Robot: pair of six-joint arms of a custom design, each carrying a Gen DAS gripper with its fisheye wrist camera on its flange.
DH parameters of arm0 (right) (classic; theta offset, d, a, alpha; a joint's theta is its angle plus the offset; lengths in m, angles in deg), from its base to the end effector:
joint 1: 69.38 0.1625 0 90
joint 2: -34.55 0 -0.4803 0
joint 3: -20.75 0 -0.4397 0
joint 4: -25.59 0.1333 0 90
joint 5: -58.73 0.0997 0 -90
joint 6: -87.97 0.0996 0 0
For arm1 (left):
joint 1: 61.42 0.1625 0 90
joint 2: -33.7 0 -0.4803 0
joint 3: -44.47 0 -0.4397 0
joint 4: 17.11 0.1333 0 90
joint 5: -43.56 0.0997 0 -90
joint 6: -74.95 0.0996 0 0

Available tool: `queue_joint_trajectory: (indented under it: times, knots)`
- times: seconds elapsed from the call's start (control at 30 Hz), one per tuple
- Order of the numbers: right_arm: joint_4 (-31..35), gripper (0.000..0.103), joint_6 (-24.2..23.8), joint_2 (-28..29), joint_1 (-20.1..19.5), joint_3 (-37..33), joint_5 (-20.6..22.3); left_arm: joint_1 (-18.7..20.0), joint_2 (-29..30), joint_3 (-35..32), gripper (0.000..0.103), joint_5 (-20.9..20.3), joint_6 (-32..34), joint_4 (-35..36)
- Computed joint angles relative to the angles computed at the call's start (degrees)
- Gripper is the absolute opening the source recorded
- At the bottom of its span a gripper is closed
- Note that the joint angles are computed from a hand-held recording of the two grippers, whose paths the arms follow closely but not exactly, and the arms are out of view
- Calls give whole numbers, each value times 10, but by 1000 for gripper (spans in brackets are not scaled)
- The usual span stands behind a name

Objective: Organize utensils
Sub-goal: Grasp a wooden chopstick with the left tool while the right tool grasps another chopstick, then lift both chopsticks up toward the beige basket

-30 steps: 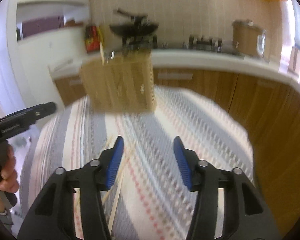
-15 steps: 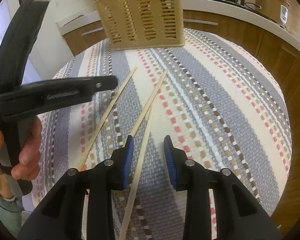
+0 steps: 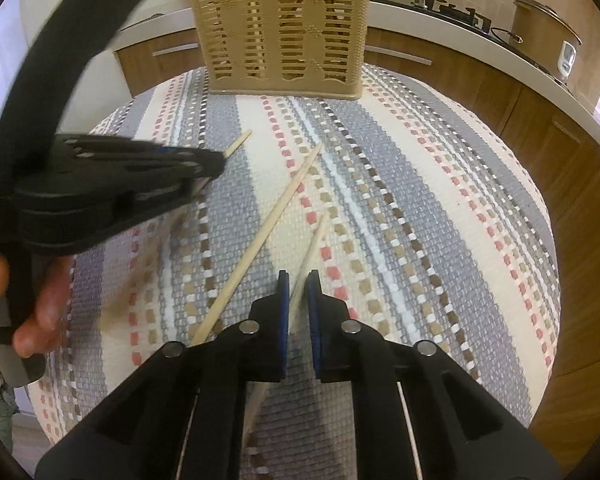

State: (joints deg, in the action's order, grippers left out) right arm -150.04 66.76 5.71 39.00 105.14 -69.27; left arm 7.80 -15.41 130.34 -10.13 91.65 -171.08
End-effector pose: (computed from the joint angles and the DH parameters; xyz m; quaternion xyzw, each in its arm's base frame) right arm 0.3190 -0.7318 0.0136 0.2297 -0.8878 0.2375 0.3204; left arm -0.1012 -0.8087 0.2367 0.2273 0.8981 -0.2342 0.2947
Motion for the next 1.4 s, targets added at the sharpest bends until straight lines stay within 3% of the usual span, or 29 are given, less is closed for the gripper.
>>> queue_joint_trajectory:
  times: [0.27, 0.63, 0.73, 0.8, 0.93, 1.03, 1.1, 1.13, 1.27, 1.4]
  knots:
    - [27, 4, 48, -4, -11, -16, 29, 17, -33, 19, 5, 2, -15, 2]
    - [80, 4, 103, 3, -16, -66, 53, 36, -70, 49, 5, -27, -26, -9]
    - [136, 5, 152, -10, -27, -76, 94, 35, -70, 46, 5, -21, -19, 1]
    - [188, 10, 175, -17, -31, -85, 108, 34, -69, 39, 5, -21, -14, 14]
    - [252, 50, 179, -19, -28, -101, 91, 42, -65, 6, 11, -60, -36, 74]
    - [299, 47, 168, -12, -21, -122, 66, 42, -60, -14, 11, -60, -36, 97]
    - [342, 29, 173, -6, -19, -141, 61, 41, -51, -35, 11, -52, -42, 131]
    - [362, 27, 177, -4, -19, -149, 63, 40, -46, -45, 11, -48, -46, 151]
    - [440, 21, 203, 14, -15, -190, 51, 38, -32, -77, 11, -39, -68, 219]
    - [515, 20, 211, 37, -7, -238, 22, 32, -23, -96, 21, -26, -66, 272]
